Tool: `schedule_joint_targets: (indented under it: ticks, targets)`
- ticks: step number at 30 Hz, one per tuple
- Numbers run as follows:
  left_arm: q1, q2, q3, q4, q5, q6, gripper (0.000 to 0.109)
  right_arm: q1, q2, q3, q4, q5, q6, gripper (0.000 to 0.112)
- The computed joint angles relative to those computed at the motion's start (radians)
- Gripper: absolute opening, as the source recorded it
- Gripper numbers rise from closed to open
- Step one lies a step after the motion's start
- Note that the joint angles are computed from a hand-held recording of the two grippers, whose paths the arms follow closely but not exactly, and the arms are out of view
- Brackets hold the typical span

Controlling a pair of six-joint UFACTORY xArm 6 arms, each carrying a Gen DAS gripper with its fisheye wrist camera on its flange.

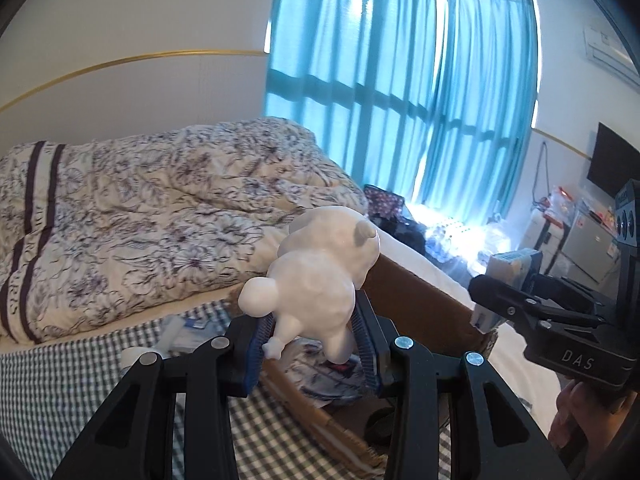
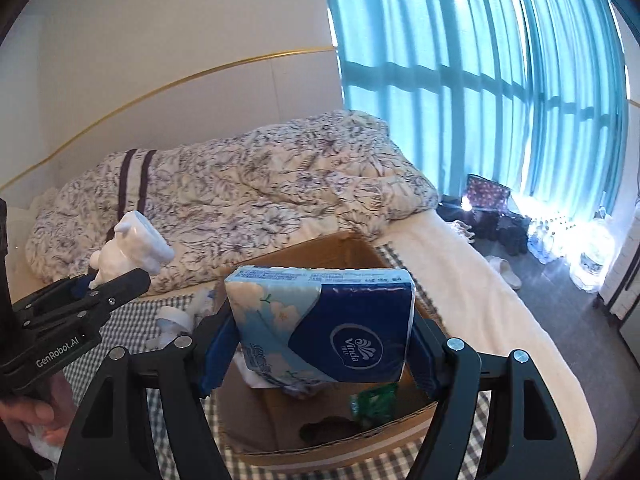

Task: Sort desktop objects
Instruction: 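Carry the white toy and blue tissue pack over the cardboard box, then open both tools to drop the toy and tissue pack into the box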

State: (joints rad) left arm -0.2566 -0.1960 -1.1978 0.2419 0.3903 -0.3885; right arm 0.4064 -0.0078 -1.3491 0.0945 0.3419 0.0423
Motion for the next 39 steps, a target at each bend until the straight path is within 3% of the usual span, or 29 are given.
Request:
schedule_joint_targets:
  ticks: [11, 19, 31, 39]
  targets:
    - [-0.019, 0.148, -0.154, -0.139, 0.105, 0.117, 0.04, -0.031, 0.078, -0.097, -0.012, 0.084, -0.028, 0.072]
    - [-0.017, 0.24, -0.229, -0.284, 0.212, 0.218, 0.04, -0.048, 0.14, -0.156, 0.049, 0.212, -0.106, 0.072]
    - [-0.043, 0.325, -0.3, -0.247, 0.322, 0.236, 0.041, -0.058, 0.208, -0.224, -0.005, 0.385, -0.084, 0.073]
    - [-0.049, 0.338, -0.311, -0.231, 0.336, 0.24, 0.044, -0.061, 0.211, -0.224, -0.011, 0.401, -0.086, 0.073]
